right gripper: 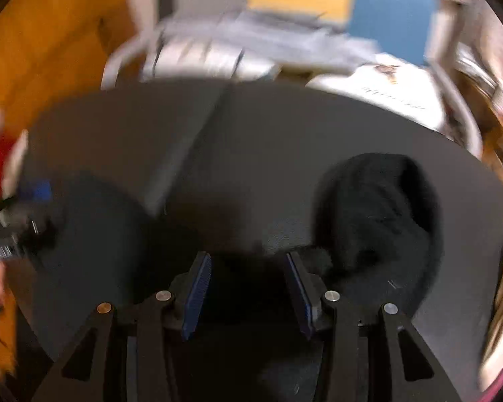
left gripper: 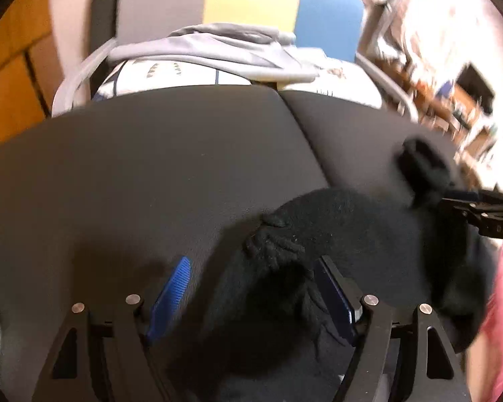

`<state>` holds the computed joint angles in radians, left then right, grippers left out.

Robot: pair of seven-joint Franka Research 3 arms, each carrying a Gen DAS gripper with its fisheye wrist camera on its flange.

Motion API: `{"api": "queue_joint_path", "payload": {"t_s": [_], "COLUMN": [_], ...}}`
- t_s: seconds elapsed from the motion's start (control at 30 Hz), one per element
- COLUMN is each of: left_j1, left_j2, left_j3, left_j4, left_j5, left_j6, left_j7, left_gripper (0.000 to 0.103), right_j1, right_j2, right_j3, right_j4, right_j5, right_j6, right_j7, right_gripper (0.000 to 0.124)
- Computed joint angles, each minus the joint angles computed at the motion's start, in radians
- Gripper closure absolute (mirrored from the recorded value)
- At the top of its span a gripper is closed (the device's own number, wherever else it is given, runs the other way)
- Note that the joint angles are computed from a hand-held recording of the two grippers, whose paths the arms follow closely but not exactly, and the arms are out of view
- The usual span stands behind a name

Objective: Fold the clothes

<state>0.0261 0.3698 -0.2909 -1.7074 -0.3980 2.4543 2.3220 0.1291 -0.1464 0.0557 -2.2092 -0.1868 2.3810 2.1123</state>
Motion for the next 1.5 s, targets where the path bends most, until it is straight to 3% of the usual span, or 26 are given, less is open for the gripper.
{"api": "queue_joint_path", "payload": {"t_s": [0.03, 0.2, 0.23, 0.27, 0.3, 0.33, 0.37, 0.4, 0.47, 0.57, 0.77, 0.9, 1.07, 1.2, 1.3, 1.43, 1.5], "left_j1": [-0.012, -0.053, -0.047, -0.039, -0.027, -0.015, -0.01, -0.011, -0.021, -0.006, 0.011, 0.009, -0.004, -0.051, -0.057, -0.038, -0.021], "left_j2": [-0.001, 0.012, 0.015, 0.012, 0.004, -0.006, -0.015, -0.024, -0.054, -0.097, -0.172, -0.206, -0.316, -0.366, -0.32, -0.258, -0.258], "left_j3": [0.005, 0.017, 0.01, 0.001, -0.01, -0.023, -0.027, -0.026, -0.017, -0.02, 0.007, 0.034, 0.075, 0.117, 0.142, 0.147, 0.131], "left_j4": [-0.006, -0.034, -0.035, -0.045, -0.059, -0.071, -0.078, -0.08, -0.1, -0.103, 0.002, 0.09, 0.01, -0.179, -0.267, -0.337, -0.379], "left_j5": [0.026, 0.128, 0.116, 0.099, 0.075, 0.046, 0.031, 0.024, 0.019, -0.058, -0.25, -0.348, -0.519, -0.453, -0.291, -0.185, -0.218], "left_j6": [0.005, 0.015, 0.004, 0.008, 0.016, 0.018, 0.01, -0.006, 0.017, 0.033, -0.008, -0.033, 0.031, 0.139, 0.129, 0.096, 0.124], "left_j7": [-0.002, -0.043, -0.049, -0.045, -0.025, 0.001, 0.013, 0.016, 0.015, 0.059, 0.134, 0.164, 0.346, 0.44, 0.31, 0.152, 0.17], "left_gripper": [0.024, 0.021, 0.023, 0.026, 0.039, 0.061, 0.072, 0.082, 0.088, 0.089, 0.089, 0.089, 0.088, 0.088, 0.087, 0.088, 0.086], "right_j1": [0.009, 0.01, 0.01, 0.008, 0.007, 0.005, 0.0, -0.007, -0.023, -0.056, -0.108, -0.093, -0.17, -0.229, -0.203, -0.138, -0.204], "right_j2": [0.032, 0.08, 0.089, 0.071, 0.051, 0.032, 0.005, -0.022, -0.085, -0.187, -0.393, -0.436, -0.482, -0.476, -0.419, -0.293, -0.319], "right_j3": [-0.006, -0.022, -0.025, -0.032, -0.034, -0.035, -0.034, -0.031, -0.026, -0.006, 0.028, 0.034, 0.182, 0.333, 0.396, 0.435, 0.527], "right_j4": [0.031, 0.058, 0.061, 0.029, -0.001, -0.029, -0.062, -0.093, -0.164, -0.253, -0.375, -0.351, -0.344, -0.437, -0.52, -0.593, -0.588], "right_j5": [0.024, 0.036, 0.038, 0.069, 0.082, 0.093, 0.101, 0.108, 0.131, 0.152, 0.249, 0.339, 0.329, 0.337, 0.377, 0.434, 0.419], "right_j6": [-0.055, -0.097, -0.102, -0.056, -0.016, 0.021, 0.059, 0.097, 0.188, 0.305, 0.513, 0.601, 0.663, 0.74, 0.788, 0.864, 0.79], "right_j7": [-0.076, -0.095, -0.098, -0.087, -0.078, -0.069, -0.046, -0.02, 0.024, 0.075, 0.132, 0.104, 0.125, 0.22, 0.299, 0.377, 0.402], "right_gripper": [0.078, 0.076, 0.078, 0.088, 0.102, 0.109, 0.114, 0.115, 0.116, 0.116, 0.116, 0.116, 0.116, 0.116, 0.116, 0.11, 0.103]}}
